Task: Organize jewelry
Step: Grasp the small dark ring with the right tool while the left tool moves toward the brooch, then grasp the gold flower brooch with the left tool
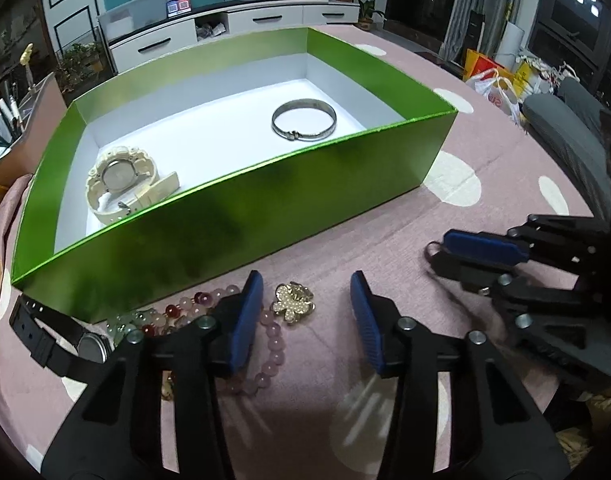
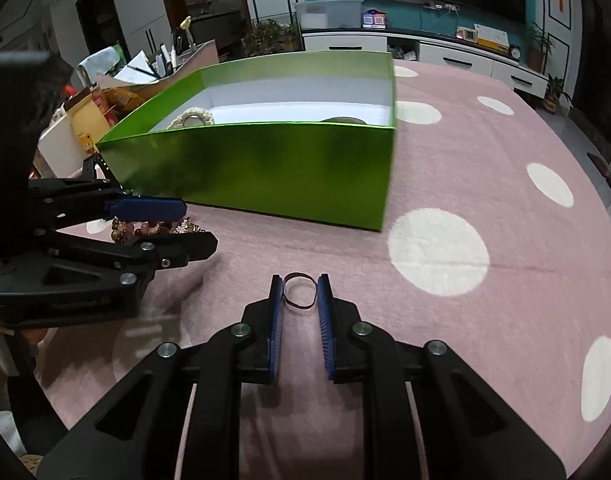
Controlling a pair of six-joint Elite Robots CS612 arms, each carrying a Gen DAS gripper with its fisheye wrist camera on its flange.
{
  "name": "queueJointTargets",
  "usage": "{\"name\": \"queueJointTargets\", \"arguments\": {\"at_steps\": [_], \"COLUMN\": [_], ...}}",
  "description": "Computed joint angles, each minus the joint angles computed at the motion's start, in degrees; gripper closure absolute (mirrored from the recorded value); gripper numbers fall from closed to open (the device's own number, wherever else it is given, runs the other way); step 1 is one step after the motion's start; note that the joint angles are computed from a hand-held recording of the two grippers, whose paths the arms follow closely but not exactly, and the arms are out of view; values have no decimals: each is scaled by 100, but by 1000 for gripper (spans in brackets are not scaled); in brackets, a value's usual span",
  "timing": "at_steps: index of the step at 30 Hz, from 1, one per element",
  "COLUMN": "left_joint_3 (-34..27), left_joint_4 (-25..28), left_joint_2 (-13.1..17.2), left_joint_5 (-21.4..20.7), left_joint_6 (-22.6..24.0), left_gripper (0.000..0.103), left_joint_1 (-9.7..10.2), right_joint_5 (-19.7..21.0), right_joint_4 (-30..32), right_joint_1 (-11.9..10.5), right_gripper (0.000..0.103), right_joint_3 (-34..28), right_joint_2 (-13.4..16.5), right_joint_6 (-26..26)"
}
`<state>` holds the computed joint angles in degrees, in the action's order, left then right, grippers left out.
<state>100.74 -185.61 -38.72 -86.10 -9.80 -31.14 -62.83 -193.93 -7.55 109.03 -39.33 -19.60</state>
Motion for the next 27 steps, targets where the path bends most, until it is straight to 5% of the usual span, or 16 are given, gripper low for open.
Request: {"name": "queueJointTargets", "arguments": {"at_steps": [6, 8, 27], "left_joint_3": [-14, 7, 520], "left_joint_4": [190, 165, -416], "left_joint_2": [8, 7, -349], "left_joint_5": [-62, 11, 158], "left_joint_6": [111, 62, -1117], "left_gripper": [72, 83, 83], "left_joint_1": [3, -12, -56], "right_joint_5": [59, 60, 237], "right_joint_4": [-153, -172, -680], "right_joint_1": [-21, -29, -175], "right_gripper": [86, 86, 86], "right_joint_3": [58, 70, 341], "right_joint_2": [-16, -16, -145], "right_joint_6": [33, 52, 331]}}
